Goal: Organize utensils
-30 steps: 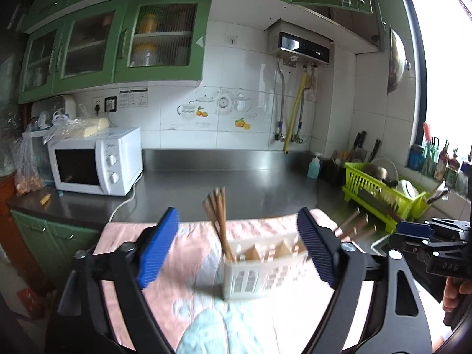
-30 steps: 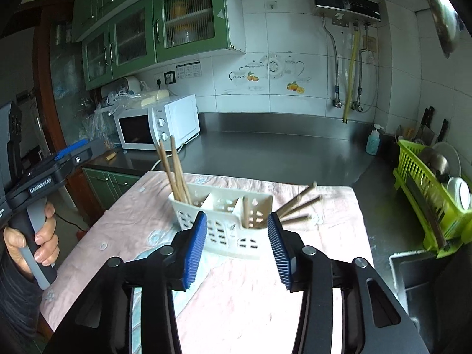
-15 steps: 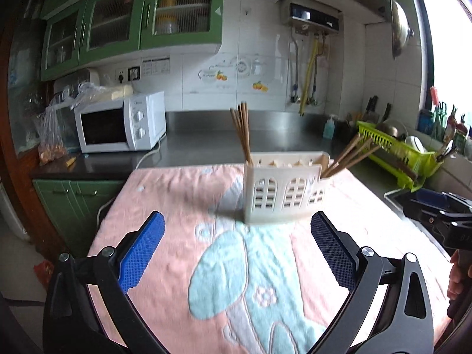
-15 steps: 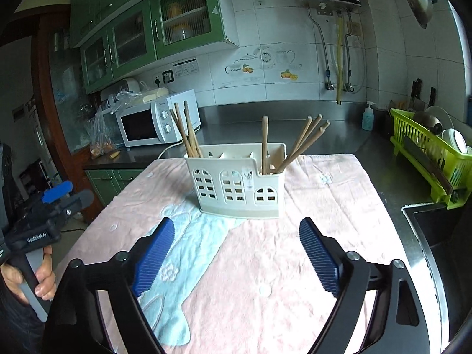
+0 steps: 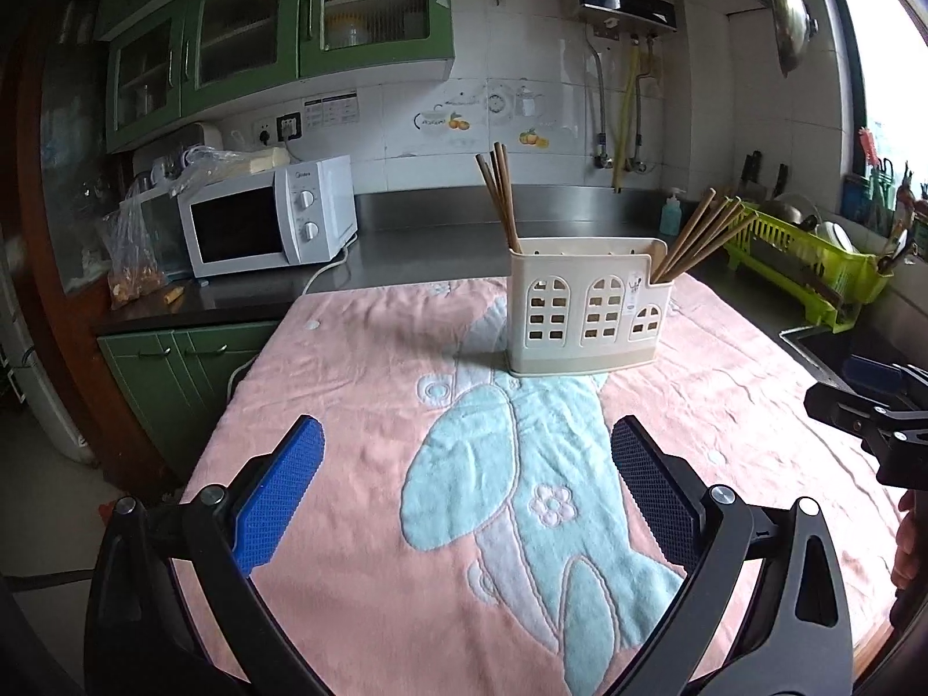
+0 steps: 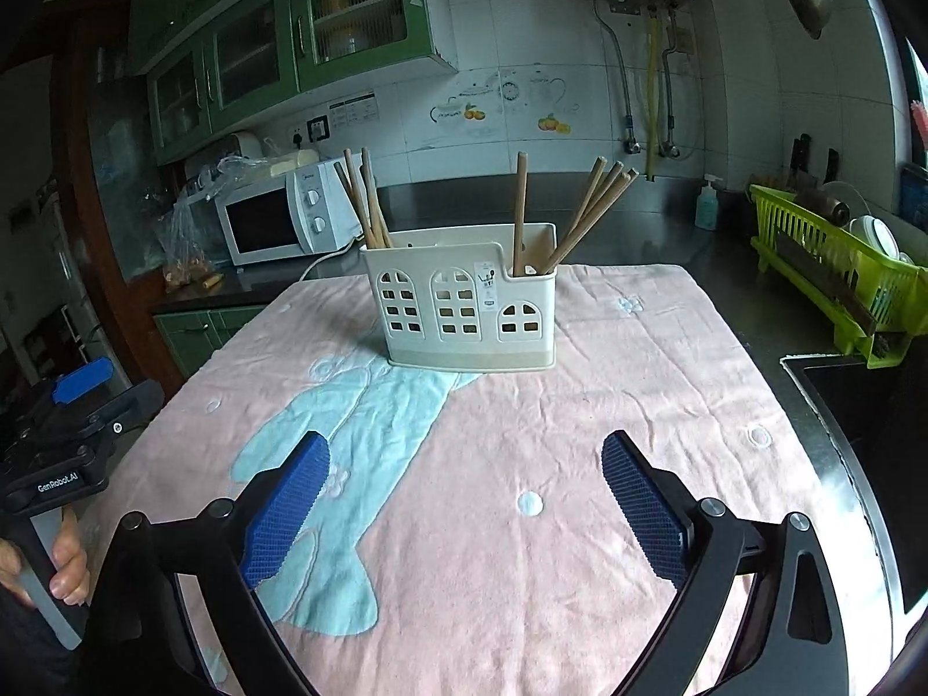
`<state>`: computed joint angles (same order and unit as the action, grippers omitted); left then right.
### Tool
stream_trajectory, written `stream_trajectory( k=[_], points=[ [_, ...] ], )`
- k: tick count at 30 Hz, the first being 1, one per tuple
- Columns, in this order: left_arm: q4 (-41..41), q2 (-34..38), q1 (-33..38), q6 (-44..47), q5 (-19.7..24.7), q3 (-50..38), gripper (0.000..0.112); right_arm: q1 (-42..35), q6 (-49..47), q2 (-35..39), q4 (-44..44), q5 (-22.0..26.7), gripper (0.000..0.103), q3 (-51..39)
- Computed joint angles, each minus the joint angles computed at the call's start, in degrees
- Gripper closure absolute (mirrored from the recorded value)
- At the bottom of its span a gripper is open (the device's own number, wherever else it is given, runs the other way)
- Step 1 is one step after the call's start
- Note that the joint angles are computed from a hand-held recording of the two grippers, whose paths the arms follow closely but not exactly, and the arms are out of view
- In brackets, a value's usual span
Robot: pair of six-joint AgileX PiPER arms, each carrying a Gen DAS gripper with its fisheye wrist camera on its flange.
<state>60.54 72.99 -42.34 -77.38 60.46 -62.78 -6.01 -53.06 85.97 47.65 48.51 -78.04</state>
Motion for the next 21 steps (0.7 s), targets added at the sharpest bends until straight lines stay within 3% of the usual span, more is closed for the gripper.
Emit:
stream_trajectory(
  k=[21],
  points=[
    [-1.24, -0.84, 0.54, -1.87, -0.52, 2.56, 0.014, 1.57, -1.36, -2.21, -0.95, -3.01, 0.01, 4.76]
  ],
)
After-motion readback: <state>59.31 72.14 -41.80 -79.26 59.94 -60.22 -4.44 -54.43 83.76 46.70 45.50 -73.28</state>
